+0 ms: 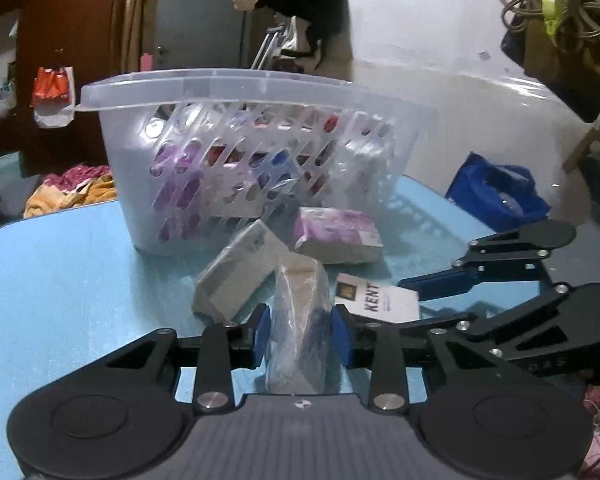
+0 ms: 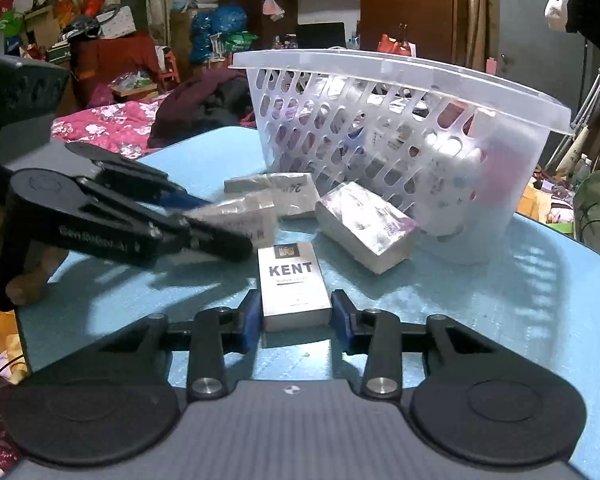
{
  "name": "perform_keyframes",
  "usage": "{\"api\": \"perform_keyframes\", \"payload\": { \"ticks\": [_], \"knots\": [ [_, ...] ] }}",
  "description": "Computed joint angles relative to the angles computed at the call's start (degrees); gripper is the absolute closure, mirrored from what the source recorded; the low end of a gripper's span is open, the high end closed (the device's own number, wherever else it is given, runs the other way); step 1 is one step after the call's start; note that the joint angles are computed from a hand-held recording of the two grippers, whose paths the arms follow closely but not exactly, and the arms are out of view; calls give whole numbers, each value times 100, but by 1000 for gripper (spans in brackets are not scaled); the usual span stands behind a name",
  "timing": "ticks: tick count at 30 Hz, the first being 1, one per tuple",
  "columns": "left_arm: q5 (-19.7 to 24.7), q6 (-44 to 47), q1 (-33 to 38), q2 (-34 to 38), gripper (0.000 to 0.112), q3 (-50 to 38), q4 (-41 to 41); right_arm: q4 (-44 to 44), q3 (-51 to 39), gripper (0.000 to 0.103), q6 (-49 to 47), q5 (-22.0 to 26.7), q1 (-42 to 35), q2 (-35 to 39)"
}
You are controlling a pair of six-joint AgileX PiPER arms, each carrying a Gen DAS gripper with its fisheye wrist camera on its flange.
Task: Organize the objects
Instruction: 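Grasp white 'KENT' box with the right tool while the left tool grasps a wrapped pack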
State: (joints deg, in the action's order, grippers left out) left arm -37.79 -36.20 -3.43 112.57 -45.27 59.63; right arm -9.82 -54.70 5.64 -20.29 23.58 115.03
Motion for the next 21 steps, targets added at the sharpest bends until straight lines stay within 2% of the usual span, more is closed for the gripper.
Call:
{"api": "perform_keyframes", "payload": {
  "ticks": [3, 5, 7, 10, 12, 21],
  "knots": [
    [-135, 321, 13, -32, 76, 149, -393, 729, 69, 62, -675, -85, 103, -20],
    [-645, 755, 160, -56, 76, 397, -752, 812, 201, 62, -753, -341, 111, -55],
    [-1455, 1047, 441, 3, 76, 648, -749, 683, 384, 62, -612, -696, 61, -107],
    [-2188, 1134, 724, 151, 76, 806, -720, 544, 734, 62, -405, -1366, -35, -187],
    [-2224, 893, 848, 165, 76, 712, -540, 600, 879, 62, -384, -1662, -58, -219],
    [-2305, 862, 888, 160, 76, 750, -578, 483, 927, 62, -267, -1887, -102, -216]
  ]
}}
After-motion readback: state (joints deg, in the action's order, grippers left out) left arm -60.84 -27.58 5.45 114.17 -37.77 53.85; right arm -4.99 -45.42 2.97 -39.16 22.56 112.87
